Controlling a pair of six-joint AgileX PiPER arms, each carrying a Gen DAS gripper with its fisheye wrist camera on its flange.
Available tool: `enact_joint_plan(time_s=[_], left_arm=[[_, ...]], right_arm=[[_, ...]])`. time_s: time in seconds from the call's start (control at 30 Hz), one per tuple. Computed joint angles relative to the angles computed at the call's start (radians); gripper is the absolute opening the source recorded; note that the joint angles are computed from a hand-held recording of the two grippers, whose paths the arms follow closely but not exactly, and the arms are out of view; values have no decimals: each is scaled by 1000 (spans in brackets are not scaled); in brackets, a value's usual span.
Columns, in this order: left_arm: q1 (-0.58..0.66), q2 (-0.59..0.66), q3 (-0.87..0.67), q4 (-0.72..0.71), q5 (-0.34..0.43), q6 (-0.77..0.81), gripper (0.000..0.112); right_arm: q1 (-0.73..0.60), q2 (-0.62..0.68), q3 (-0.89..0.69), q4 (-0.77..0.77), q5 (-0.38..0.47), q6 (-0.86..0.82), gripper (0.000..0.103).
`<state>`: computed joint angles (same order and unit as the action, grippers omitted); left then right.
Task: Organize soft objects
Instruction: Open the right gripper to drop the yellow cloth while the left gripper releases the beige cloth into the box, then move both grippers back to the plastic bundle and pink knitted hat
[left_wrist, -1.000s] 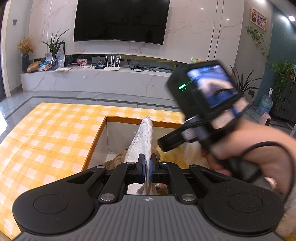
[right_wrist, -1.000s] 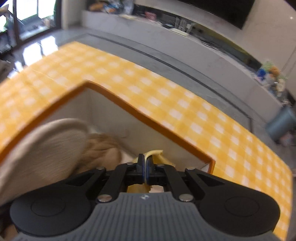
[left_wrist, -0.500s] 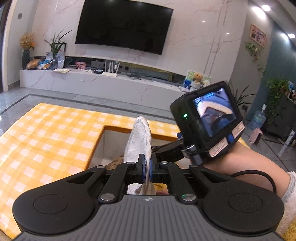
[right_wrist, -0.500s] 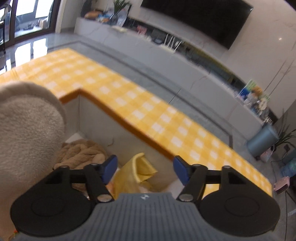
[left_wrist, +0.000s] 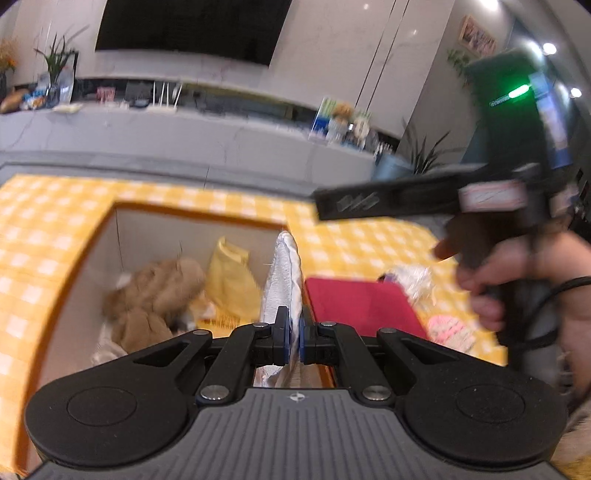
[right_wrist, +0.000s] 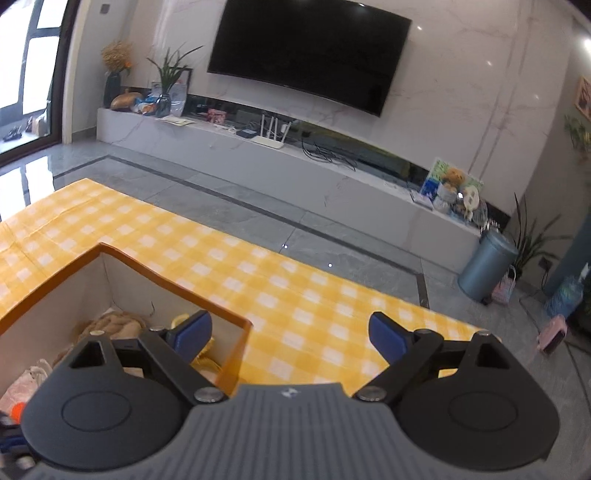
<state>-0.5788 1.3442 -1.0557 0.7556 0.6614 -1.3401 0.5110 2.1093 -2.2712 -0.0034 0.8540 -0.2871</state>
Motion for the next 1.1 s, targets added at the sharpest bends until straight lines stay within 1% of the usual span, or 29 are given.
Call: enact_joint_plan(time_s=[0.1, 0.2, 0.27, 0.33, 0.37, 0.4, 0.47, 0.5, 0.57, 0.6, 0.67, 0.77, 0.83, 0.9, 0.93, 1.03, 1.1], left_arm=[[21, 46, -13, -61, -20, 61, 5], [15, 88, -27, -79, -2, 79, 5], [-7, 113, -42, -68, 28, 69, 5], [-24, 135, -54, -46, 62, 56, 6], [-22, 142, -56, -50, 65, 58, 8], [-18, 146, -59, -60, 65, 59, 10], [-18, 153, -59, -51, 74, 31, 32], [-35, 161, -69, -22, 112, 3, 38], [-63, 177, -95, 38, 188, -30, 67], [-75, 176, -92, 69, 203, -52, 72], [-86, 163, -84, 97, 211, -83, 75], [-92, 150, -94, 94, 228, -82, 78], [-91, 140, -96, 94, 224, -80, 84], [-89, 127, -99, 82, 218, -73, 86], [-98, 127, -107, 92, 237, -81, 86], [-161, 153, -160, 166, 386, -118, 87], [-200, 170, -196, 214, 474, -114, 88]], right_arm=[[-24, -31, 64, 32, -23, -22, 90], [-38, -50, 115, 46, -50, -36, 90], [-50, -59, 138, 64, -62, -44, 90], [-61, -54, 131, 85, -51, -54, 90], [-66, -59, 143, 93, -57, -57, 90], [-70, -61, 147, 97, -58, -60, 90], [-76, -67, 159, 102, -63, -67, 90], [-80, -71, 166, 104, -68, -70, 90], [-87, -75, 175, 107, -76, -69, 90], [-93, -77, 178, 114, -78, -71, 90], [-107, -74, 173, 119, -72, -67, 90], [-127, -74, 170, 121, -64, -59, 90], [-142, -80, 177, 143, -64, -62, 90], [-159, -88, 186, 172, -60, -70, 90], [-166, -92, 190, 185, -55, -76, 90], [-190, -120, 232, 239, -64, -119, 90], [-206, -141, 263, 279, -72, -147, 90]])
